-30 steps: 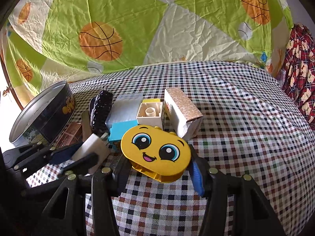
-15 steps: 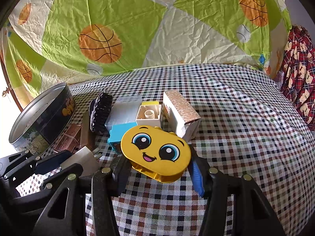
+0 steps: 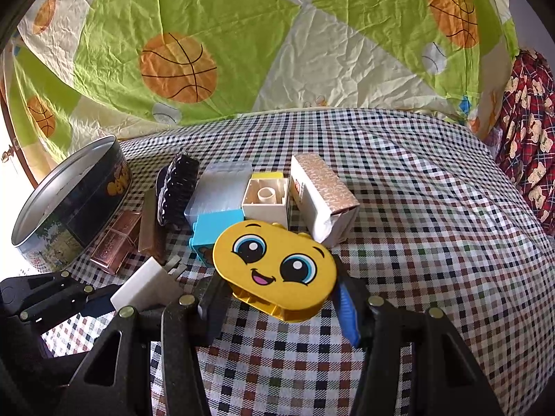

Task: Organize rigid objects
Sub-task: 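Grasp the white power bank with the left gripper while the right gripper holds the yellow block, then carry the white power bank and yellow block toward the round silver tin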

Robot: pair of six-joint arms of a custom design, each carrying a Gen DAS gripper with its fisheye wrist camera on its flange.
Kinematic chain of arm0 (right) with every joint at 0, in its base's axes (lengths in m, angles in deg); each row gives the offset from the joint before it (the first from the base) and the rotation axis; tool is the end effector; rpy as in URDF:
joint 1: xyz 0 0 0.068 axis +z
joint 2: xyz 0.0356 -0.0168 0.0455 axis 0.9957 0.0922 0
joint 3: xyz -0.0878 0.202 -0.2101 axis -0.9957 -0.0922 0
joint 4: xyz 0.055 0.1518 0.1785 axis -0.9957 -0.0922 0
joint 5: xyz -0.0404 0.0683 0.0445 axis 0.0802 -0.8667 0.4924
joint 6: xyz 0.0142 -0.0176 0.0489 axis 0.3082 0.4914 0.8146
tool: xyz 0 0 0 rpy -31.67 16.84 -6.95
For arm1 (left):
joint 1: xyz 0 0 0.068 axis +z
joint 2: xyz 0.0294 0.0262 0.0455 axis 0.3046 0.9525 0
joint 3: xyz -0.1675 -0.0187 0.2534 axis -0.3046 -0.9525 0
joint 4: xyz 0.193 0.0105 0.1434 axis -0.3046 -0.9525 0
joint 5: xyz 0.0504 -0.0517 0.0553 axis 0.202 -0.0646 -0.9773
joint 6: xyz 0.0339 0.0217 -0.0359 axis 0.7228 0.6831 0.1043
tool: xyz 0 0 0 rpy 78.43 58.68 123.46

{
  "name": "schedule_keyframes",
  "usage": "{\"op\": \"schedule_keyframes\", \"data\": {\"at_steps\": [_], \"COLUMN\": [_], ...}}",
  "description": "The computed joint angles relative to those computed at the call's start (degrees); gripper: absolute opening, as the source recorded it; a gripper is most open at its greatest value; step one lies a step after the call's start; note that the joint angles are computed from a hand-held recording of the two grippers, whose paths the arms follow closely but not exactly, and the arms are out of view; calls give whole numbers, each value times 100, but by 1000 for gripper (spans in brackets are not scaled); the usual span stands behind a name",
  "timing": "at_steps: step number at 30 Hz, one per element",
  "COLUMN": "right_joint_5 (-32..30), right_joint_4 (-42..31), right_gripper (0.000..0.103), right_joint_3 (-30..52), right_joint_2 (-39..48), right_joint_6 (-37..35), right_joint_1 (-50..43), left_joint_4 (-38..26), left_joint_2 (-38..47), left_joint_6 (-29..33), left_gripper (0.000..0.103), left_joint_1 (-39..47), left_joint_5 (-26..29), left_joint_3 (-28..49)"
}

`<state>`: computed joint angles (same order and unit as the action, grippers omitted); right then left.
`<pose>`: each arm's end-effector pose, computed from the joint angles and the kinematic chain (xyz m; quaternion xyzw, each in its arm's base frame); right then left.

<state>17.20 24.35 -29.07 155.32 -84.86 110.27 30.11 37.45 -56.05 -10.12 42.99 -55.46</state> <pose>0.3038 0.1475 0.1314 -0.1883 0.8882 0.1301 0.3983 0.2301 -0.1095 0.1372 0.0566 0.9300 0.0134 0.3629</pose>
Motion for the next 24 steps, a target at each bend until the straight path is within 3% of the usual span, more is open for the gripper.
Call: {"op": "schedule_keyframes", "data": {"at_steps": [9, 15, 24], "right_joint_5": [176, 207, 312], "right_joint_4": [696, 945, 1955], "right_gripper": [55, 55, 55], "right_joint_3": [-450, -602, -1167], "right_joint_2": [-215, -276, -405], "right_joint_6": [14, 12, -18], "right_joint_1": [90, 102, 141], "left_joint_4": [573, 1049, 1836], "left_joint_2": [-422, -680, -1060], "left_joint_6": [-88, -129, -99], "left_gripper": [20, 20, 20], "left_joint_1": [-180, -122, -415], "left_joint_5": [-559, -616, -1356], "left_joint_3": [-451, -767, -1312]}}
